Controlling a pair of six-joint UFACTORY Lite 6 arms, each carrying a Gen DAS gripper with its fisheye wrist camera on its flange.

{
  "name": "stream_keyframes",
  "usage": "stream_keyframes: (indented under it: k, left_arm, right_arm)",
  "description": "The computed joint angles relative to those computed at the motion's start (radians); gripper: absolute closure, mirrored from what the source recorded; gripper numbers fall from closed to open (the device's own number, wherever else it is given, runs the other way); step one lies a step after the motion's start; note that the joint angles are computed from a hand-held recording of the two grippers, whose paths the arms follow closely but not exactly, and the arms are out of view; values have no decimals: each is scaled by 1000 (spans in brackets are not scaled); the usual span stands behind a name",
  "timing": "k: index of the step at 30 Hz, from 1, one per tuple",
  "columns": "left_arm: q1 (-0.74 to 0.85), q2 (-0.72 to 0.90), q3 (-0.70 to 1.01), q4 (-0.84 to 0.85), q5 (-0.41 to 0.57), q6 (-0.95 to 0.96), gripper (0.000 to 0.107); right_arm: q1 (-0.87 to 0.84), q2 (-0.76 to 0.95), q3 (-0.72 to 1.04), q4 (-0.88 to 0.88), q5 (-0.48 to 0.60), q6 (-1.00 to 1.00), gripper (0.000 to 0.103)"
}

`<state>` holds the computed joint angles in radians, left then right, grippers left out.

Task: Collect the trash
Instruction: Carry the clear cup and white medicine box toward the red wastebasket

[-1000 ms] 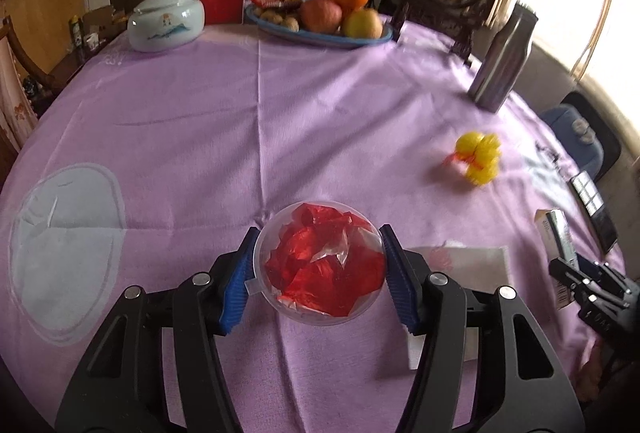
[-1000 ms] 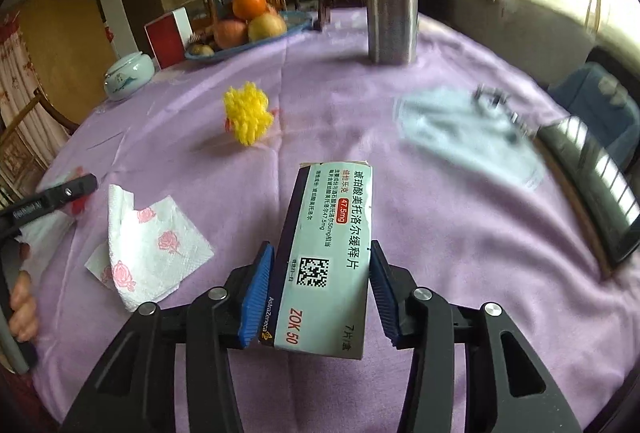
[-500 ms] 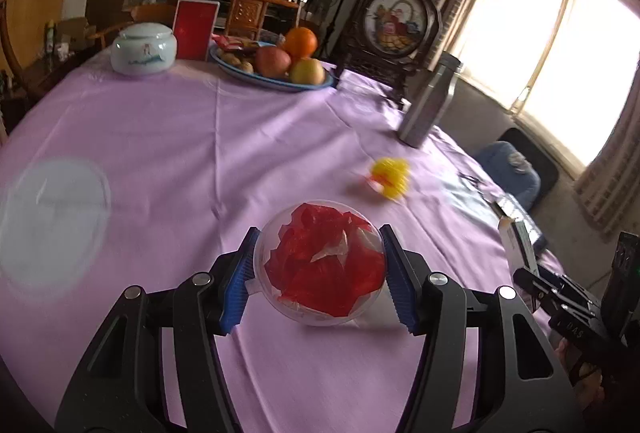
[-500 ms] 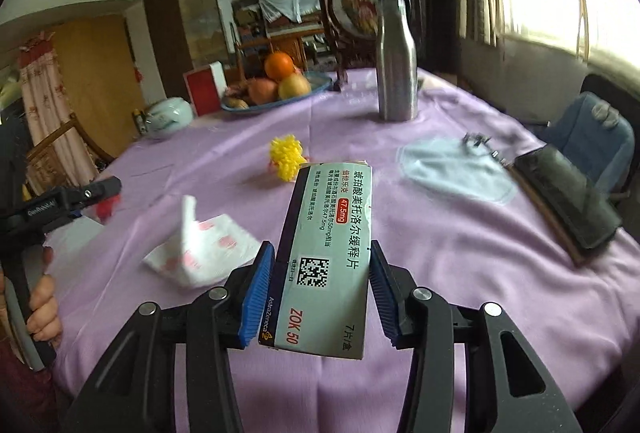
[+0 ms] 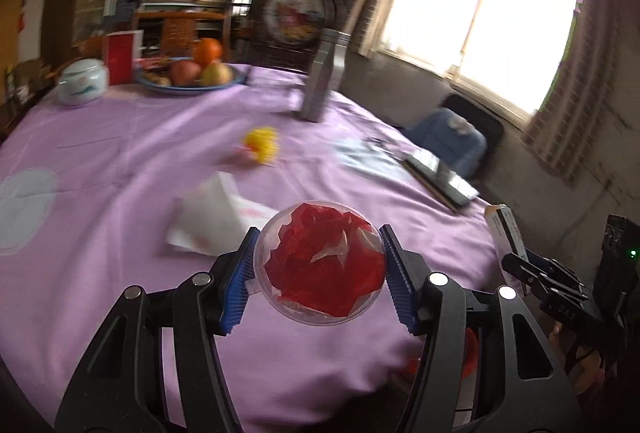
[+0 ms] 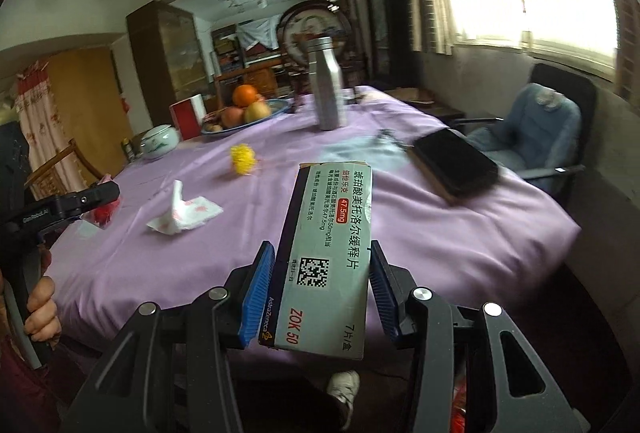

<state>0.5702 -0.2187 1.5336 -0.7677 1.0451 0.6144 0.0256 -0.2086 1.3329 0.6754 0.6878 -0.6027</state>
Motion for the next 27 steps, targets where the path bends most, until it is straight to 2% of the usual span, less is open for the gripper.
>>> stream_keyframes:
  k: [6,10,12,16,21,27]
  left_arm:
    - [-366,-88,-106,165,-140,-222,49]
    - [-619,-74,-137,319,-237,-397,49]
    - [-737,-43,-145,381,-281,-475,49]
    - [-878,45,-133,447,-343,-560,49]
    - [-988,166,-87,515,-366,-622,49]
    - [-1049,303,-8,526,-379,-632,49]
  right_arm:
    - [-364,-114,-159,180,154,-274,56]
    - [-580,-99,-232,242,229,-425,56]
    - [-648,-66,-261,256,234,-481,56]
    - [-728,32,-314,266,187,-563,56]
    - [-747,232,-309,255,99,-590,56]
    - [-728,403,-254,259,25,-592,56]
